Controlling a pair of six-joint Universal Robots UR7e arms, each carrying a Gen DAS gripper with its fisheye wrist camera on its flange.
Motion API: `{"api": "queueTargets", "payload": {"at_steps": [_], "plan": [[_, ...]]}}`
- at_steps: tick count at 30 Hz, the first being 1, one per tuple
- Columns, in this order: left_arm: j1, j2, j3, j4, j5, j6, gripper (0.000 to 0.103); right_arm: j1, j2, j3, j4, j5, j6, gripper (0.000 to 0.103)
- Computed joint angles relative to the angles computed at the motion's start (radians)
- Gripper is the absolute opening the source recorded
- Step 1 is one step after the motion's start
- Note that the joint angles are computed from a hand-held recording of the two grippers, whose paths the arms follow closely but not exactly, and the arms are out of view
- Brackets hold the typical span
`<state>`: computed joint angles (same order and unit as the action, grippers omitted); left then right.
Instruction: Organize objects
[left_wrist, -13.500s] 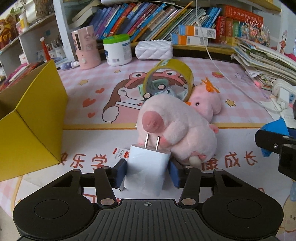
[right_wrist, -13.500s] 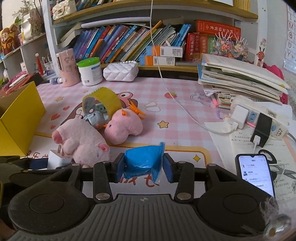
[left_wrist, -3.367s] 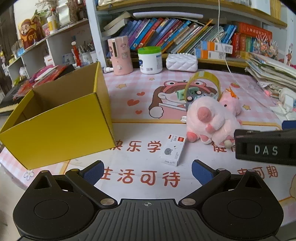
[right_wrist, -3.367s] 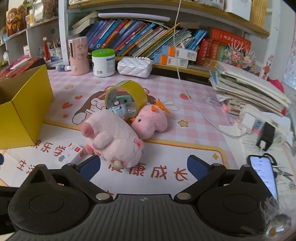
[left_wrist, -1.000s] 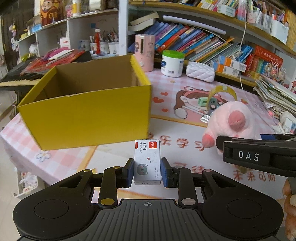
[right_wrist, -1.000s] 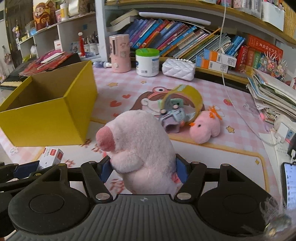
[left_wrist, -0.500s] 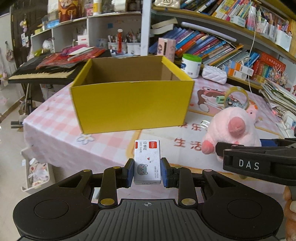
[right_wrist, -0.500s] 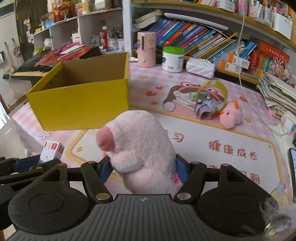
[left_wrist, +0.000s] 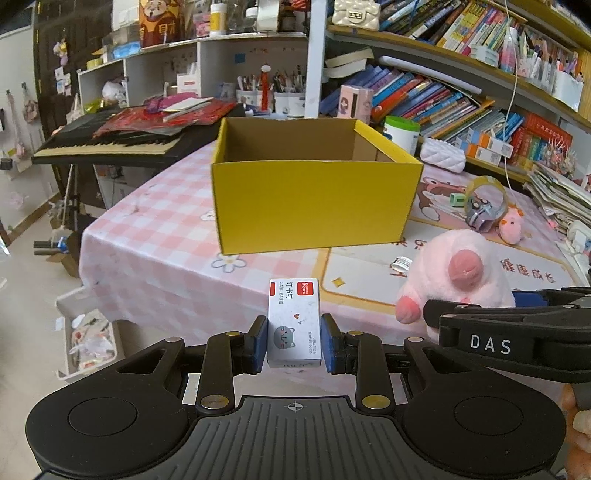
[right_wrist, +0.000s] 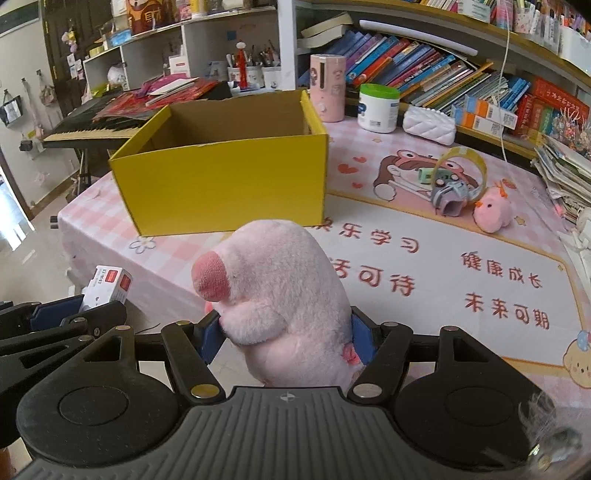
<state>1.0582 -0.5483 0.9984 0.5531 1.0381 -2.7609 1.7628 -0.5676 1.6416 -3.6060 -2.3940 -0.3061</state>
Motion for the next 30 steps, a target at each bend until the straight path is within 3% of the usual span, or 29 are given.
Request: {"api": "queueTargets", "payload": {"at_steps": [20,30], "plan": [[0.027,-0.073,0.053,-0.057,0.029,0.039,0.028,0.043,0.055,-0.048,-0.015,-0.012,-0.009,0.066],[0.030,-0.033,-0.057,-0.081,0.087,0.063,0.028,0.031,0.074,-0.148,-0.131,0.033,-0.122,0.066]]}}
